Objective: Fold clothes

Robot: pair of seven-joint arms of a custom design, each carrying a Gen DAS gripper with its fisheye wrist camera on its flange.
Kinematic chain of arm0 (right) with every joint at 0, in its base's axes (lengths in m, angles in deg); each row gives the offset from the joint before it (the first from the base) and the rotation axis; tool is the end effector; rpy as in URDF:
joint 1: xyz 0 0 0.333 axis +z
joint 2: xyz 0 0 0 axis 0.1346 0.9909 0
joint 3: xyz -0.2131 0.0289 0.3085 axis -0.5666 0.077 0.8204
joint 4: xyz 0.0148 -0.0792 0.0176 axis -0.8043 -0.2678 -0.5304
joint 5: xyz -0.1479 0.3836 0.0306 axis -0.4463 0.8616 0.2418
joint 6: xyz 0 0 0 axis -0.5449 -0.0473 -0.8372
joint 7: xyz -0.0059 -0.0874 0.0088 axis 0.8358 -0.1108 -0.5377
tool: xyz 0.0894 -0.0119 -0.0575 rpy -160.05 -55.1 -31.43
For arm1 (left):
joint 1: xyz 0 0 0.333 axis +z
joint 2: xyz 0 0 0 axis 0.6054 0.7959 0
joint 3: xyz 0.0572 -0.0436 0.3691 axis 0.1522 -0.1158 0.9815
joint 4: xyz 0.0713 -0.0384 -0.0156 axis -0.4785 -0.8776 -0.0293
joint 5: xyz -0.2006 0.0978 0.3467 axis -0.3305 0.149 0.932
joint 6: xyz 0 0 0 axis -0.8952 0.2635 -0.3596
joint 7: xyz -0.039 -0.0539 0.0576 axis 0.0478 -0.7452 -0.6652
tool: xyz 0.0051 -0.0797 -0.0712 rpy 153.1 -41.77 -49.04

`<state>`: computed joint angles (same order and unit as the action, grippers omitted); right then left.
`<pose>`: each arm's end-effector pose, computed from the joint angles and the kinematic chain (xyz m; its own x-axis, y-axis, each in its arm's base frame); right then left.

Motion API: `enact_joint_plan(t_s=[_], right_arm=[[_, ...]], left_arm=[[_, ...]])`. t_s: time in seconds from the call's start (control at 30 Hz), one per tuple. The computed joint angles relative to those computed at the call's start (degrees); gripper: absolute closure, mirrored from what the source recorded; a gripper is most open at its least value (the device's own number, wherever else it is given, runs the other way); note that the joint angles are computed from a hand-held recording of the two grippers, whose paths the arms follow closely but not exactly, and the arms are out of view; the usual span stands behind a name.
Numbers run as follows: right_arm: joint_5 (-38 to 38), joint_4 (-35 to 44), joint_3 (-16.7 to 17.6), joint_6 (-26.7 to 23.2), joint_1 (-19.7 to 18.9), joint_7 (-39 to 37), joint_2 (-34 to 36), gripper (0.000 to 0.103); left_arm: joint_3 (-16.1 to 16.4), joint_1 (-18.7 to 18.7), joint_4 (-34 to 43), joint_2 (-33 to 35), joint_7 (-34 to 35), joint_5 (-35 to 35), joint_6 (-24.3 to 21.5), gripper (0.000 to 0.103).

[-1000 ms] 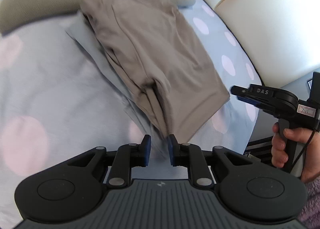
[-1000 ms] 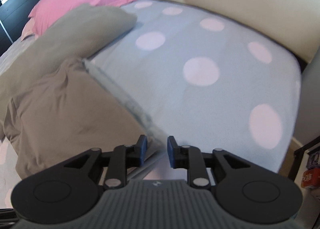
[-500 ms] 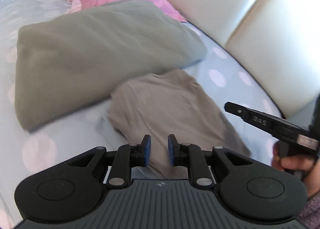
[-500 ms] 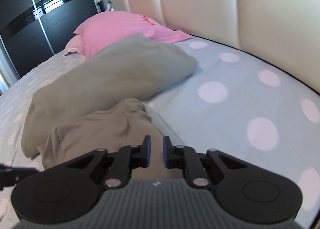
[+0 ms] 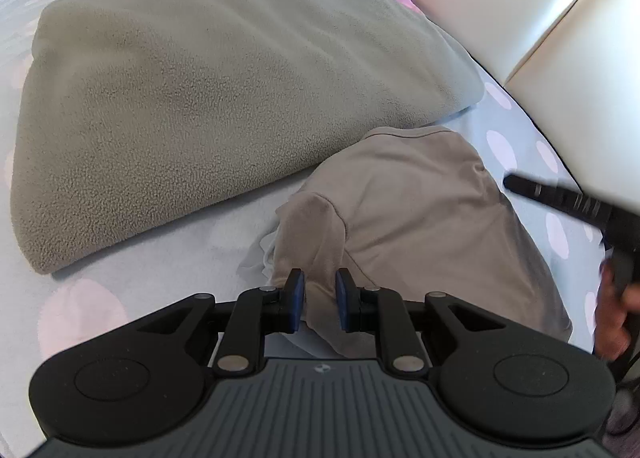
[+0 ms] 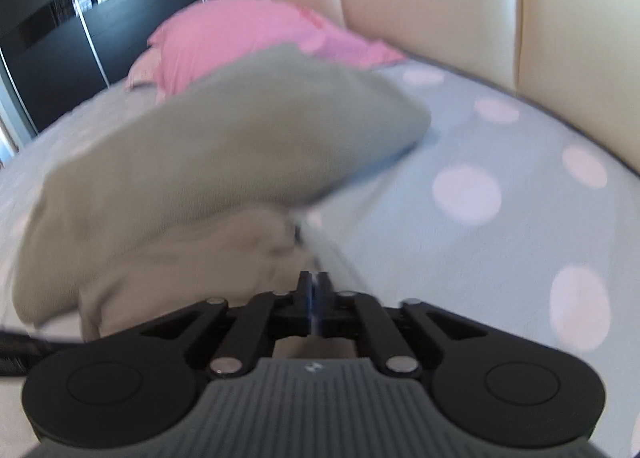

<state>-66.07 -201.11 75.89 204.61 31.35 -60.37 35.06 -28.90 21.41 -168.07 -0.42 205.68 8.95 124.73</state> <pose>0.3935 0.2711 0.3301 -0.3470 -0.9152 -0.2049 -0.6007 0.3847 -0.7008 0.4616 -0.2633 0.3058 -0.5322 -0.7830 0.3219 -0.8156 0.3723 -0.4429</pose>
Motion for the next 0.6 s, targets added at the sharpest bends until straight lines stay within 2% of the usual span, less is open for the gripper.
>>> enact_joint_plan(t_s=[0.03, 0.13, 0.2, 0.27, 0.37, 0.43, 0.47, 0.53, 0.6], right_arm=[[-1.5, 0.4, -0.7, 2.2, -0.7, 1.7, -0.3, 0.093], [-3.9, 3.4, -2.8, 9.9, -3.4, 3.0, 1.4, 0.071], [-4.1, 6.2, -3.8, 15.0, -5.2, 1.9, 4.0, 0.071], [-1.6, 7.9, -4.2, 17.7, -6.3, 0.3, 5.8, 0.070], [6.2, 8.9, -4.6, 19.4, -7.1, -6.7, 7.6, 0.061], [15.2, 8.7, -4.7, 18.6, -7.0, -14.5, 8.2, 0.056], [16.8, 8.7, -5.3, 18.6, -6.7, -15.7, 8.5, 0.056], [14.7, 9.0, -7.1, 21.4, -6.4, -12.4, 9.1, 0.057], [8.5, 10.1, -9.1, 25.4, -6.2, -4.7, 10.5, 0.060]], left_arm=[[0.1, -0.1, 0.1, 0.1, -0.5, 0.5, -0.2, 0.088], [0.1, 0.0, 0.1, 0.1, -0.8, 1.1, -0.4, 0.088], [0.4, 0.1, 0.2, 0.1, -1.3, 2.3, -0.9, 0.088], [0.7, 0.1, 0.6, 0.5, -2.7, 4.2, -1.6, 0.088], [0.8, 0.3, 1.0, 0.7, -4.1, 6.6, -2.0, 0.088], [0.5, 0.4, 1.1, 1.0, -4.5, 7.1, -1.9, 0.088], [0.4, 0.6, 1.2, 1.1, -4.6, 7.1, -2.0, 0.088], [0.2, 0.9, 1.4, 1.4, -4.7, 7.1, -2.1, 0.088], [0.0, 1.1, 1.5, 1.7, -4.8, 6.9, -2.1, 0.088]])
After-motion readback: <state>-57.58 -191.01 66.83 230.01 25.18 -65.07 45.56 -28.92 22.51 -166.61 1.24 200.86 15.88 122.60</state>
